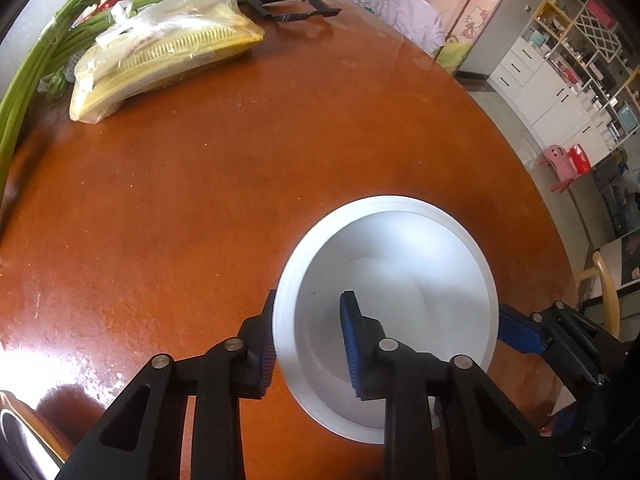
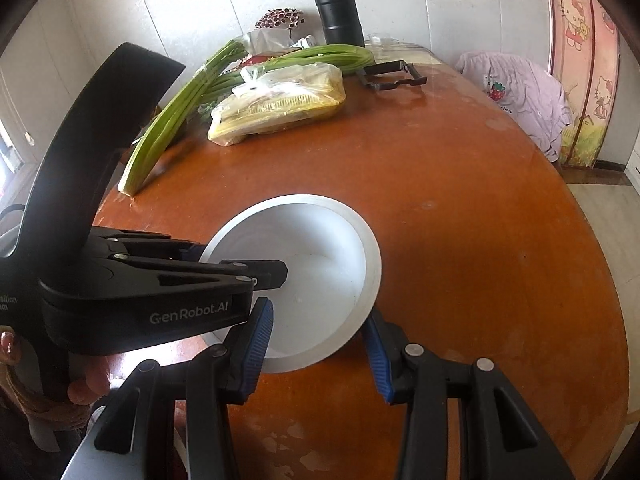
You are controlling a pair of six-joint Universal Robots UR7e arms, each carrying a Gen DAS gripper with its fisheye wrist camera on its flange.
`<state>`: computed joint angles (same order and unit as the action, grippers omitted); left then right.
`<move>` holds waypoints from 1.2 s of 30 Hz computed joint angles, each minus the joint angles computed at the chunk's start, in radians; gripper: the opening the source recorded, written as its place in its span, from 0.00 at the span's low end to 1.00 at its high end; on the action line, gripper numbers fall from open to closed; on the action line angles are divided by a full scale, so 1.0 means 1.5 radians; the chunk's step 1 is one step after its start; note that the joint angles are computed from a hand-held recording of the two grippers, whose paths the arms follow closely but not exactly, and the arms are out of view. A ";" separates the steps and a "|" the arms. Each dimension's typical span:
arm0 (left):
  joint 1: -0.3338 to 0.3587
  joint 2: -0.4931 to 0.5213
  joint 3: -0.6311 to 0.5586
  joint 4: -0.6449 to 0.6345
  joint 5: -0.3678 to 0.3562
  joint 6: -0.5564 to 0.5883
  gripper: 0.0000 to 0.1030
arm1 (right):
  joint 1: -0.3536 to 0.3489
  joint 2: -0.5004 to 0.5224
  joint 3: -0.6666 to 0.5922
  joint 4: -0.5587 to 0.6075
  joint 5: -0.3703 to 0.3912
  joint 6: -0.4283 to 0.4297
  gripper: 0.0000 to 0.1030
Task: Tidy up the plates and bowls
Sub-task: 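Lift the red-printed bowl with the left tool over the steel bowl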
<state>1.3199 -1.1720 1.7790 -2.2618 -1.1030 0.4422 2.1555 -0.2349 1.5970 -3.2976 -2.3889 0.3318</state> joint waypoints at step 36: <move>-0.018 -0.164 0.084 -0.038 -0.034 0.023 0.34 | 0.081 0.009 -0.034 -0.001 -0.033 -0.025 0.43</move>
